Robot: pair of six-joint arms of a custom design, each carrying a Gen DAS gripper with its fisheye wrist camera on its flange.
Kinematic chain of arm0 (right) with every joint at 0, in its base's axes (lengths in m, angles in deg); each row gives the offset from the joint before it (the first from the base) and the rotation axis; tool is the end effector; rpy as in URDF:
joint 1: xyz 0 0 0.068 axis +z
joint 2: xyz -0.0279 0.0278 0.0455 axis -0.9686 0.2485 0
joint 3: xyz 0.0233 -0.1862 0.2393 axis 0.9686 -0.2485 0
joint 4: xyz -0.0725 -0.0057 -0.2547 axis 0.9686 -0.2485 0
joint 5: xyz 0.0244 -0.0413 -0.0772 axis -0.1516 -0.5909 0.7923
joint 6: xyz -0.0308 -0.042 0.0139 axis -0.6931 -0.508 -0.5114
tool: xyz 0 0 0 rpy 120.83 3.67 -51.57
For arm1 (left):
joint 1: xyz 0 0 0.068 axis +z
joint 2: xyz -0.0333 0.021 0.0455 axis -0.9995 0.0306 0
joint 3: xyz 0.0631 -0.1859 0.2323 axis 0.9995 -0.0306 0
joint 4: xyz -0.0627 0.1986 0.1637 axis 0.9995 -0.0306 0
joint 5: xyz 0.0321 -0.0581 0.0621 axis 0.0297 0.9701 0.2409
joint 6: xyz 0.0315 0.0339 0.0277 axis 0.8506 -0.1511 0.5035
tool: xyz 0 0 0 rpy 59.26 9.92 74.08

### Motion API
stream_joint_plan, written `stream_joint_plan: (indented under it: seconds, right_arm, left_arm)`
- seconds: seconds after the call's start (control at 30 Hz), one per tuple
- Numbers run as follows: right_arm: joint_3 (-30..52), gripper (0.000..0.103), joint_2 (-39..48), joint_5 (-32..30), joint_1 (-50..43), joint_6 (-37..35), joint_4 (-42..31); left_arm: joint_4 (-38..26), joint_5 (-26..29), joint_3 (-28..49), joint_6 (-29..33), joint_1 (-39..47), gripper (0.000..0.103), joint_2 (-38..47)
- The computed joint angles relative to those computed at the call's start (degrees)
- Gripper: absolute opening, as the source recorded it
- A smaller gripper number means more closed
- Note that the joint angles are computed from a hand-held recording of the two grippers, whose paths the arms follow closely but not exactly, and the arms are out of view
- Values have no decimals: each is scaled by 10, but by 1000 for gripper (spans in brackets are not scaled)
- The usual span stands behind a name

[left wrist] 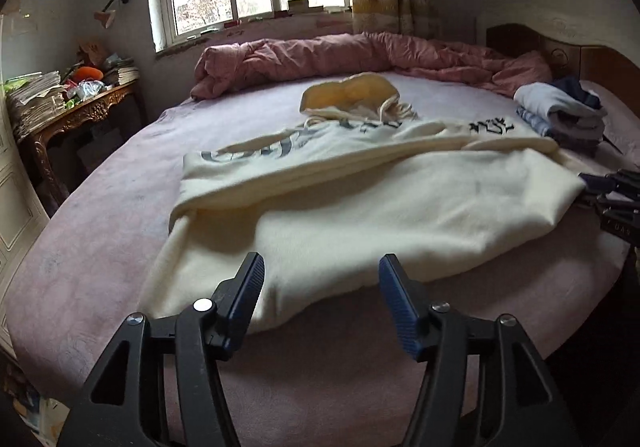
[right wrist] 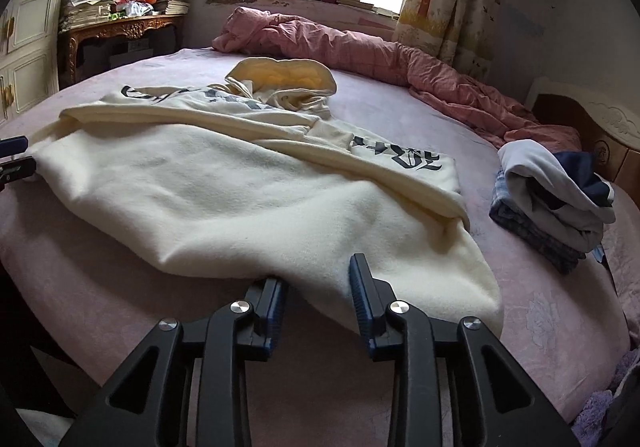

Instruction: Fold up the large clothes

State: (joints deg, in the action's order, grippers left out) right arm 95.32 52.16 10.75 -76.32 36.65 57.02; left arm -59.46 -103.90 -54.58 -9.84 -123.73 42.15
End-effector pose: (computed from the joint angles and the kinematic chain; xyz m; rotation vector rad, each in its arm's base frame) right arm 0.3382 0.0093 0.1244 -0.8429 2.0803 0.1169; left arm 0.2099 -0.1185 0.1163 -0.3447 2.1485 0.2817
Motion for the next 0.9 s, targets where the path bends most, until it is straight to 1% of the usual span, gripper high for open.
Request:
stream_joint_plan:
  seconds: [0.07,0.1,0.13,0.17,0.2,0.23,0.3,0.33,0.37,0.4,0.47,0.5,0.53,0.57,0.6,0.63,0.67,0.7,0.73,0.77,0.83,0.87,0.9]
  right_arm:
    - [3,33,-18,-15,-2,12,-30]
    - [4,33,-24,-19,-2,17,-37]
    - [0,33,-28,-16,-1,18,-34]
    - [-2,35,-28,-11,-2,13,-31]
    - [-3,45,-22,-2,-3,10,-25]
    - [-2,54,-14,2,-8,10,-16]
    - [-5,55,4,8,-22,11,5]
    - [-2,55,15,16,-29,11,9]
    - [2,56,26,20,-38,12,11]
    - [10,61,34,14,-46,10,3]
    - [19,62,43,11,-53,8,-7]
    - [18,62,44,14,-52,5,1]
    - [9,62,45,26,-46,-1,25]
    - [-3,62,51,46,-37,-11,66]
    - [-24,62,63,76,-25,-25,134]
    - [-43,60,83,105,-14,-39,212]
    - [-55,52,108,120,-9,-48,280]
    - [-54,24,128,128,-5,-48,317]
    - [-37,19,132,124,-7,-36,290]
    - [-26,18,119,105,-14,-20,252]
    - [-30,15,79,47,-42,11,229]
    - [-31,15,54,20,-55,12,206]
    - [-28,15,33,3,-62,7,181]
  left_arm:
    - [-4,-7,5,12,-12,60,-34]
    - [-16,-15,13,23,-14,61,-43]
    - [-42,-31,28,29,-17,65,-42]
    - [-68,-55,43,25,-19,65,-33]
    - [-88,-75,53,16,-19,65,-22]
    - [-98,-73,56,4,-14,65,-11]
    - [-80,-24,38,-9,11,65,9]
    - [-77,-11,33,-14,19,66,28]
    - [-77,-7,32,-21,24,66,52]
    - [-69,-6,32,-24,26,66,85]
    - [-49,-4,36,-13,36,69,133]
    - [-45,-11,43,-6,44,78,155]
    - [-42,-26,49,0,48,83,167]
    - [-54,-56,63,-2,47,83,180]
    - [-79,-83,80,-8,50,83,193]
    - [-102,-118,101,-13,54,77,214]
    - [-121,-159,124,-15,64,66,244]
    - [-113,-165,134,5,77,40,262]
    - [-102,-159,135,19,86,25,268]
    - [-84,-162,121,21,84,22,258]
    - [-94,-186,99,3,61,18,217]
    - [-95,-183,82,-1,52,18,179]
    - [-91,-169,60,-2,47,18,126]
